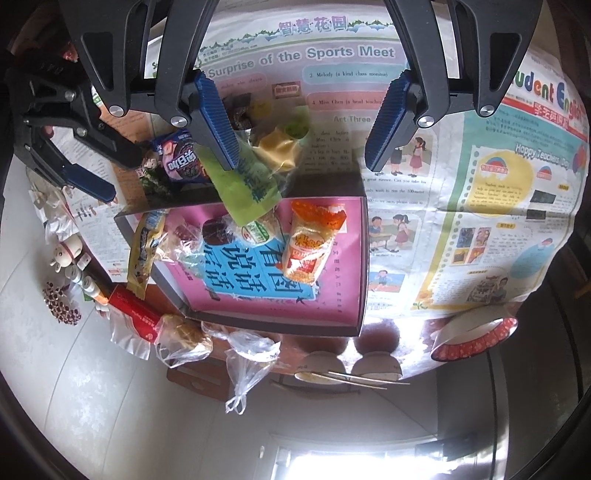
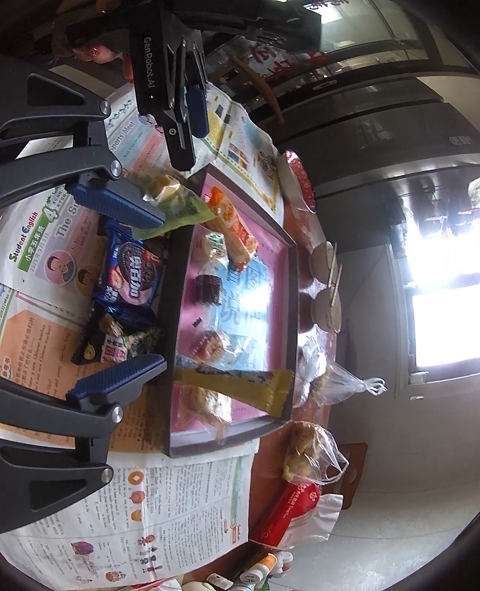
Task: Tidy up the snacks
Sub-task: 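Withdraw both grippers from the box toward the remaining snacks, then grasp the pink Oreo-style pack with the right gripper while the left grasps the green bag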
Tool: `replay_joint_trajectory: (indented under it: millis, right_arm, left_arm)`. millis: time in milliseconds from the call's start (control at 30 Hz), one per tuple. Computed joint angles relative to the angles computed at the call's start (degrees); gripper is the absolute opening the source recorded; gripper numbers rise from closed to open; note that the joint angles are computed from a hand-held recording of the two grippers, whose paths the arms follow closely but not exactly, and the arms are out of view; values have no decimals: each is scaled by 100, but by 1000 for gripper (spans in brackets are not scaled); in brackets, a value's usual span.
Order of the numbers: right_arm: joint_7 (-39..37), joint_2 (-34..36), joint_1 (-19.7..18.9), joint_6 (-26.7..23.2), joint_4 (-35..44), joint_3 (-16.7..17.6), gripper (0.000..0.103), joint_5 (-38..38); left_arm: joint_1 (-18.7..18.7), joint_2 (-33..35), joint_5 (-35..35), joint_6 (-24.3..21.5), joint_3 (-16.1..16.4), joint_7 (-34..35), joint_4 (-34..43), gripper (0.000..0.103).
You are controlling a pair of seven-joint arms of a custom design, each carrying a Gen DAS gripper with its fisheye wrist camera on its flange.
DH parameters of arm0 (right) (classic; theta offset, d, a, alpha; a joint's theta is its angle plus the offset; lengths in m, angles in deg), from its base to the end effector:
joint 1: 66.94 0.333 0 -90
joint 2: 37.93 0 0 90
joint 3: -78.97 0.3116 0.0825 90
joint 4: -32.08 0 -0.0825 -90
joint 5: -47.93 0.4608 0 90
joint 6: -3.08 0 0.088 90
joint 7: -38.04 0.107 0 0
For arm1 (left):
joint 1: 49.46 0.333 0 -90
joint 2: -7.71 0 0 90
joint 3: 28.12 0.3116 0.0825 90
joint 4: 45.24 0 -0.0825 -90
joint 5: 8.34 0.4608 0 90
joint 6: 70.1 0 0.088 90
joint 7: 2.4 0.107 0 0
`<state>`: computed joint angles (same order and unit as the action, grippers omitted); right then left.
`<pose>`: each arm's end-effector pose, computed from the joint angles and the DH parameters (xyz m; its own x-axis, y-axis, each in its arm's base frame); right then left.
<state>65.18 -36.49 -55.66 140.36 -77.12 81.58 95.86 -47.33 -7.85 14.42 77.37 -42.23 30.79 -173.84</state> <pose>0.6570 0.1683 0.5035 0.7723 -0.6237 -0.1206 -0.5008 -0.4809 -0.7197 0.5709 -0.1341 0.5058 0.4185 -0.8918 0.1718 -0.6677 -0.4303 -0.6075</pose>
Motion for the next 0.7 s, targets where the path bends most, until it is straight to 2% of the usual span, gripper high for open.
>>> replay_joint_trajectory:
  millis: [700]
  right_arm:
    - [170,174,108,30,-125,125,70,-625]
  left_arm:
    - [-178,438,-415,7,205,490,161,73]
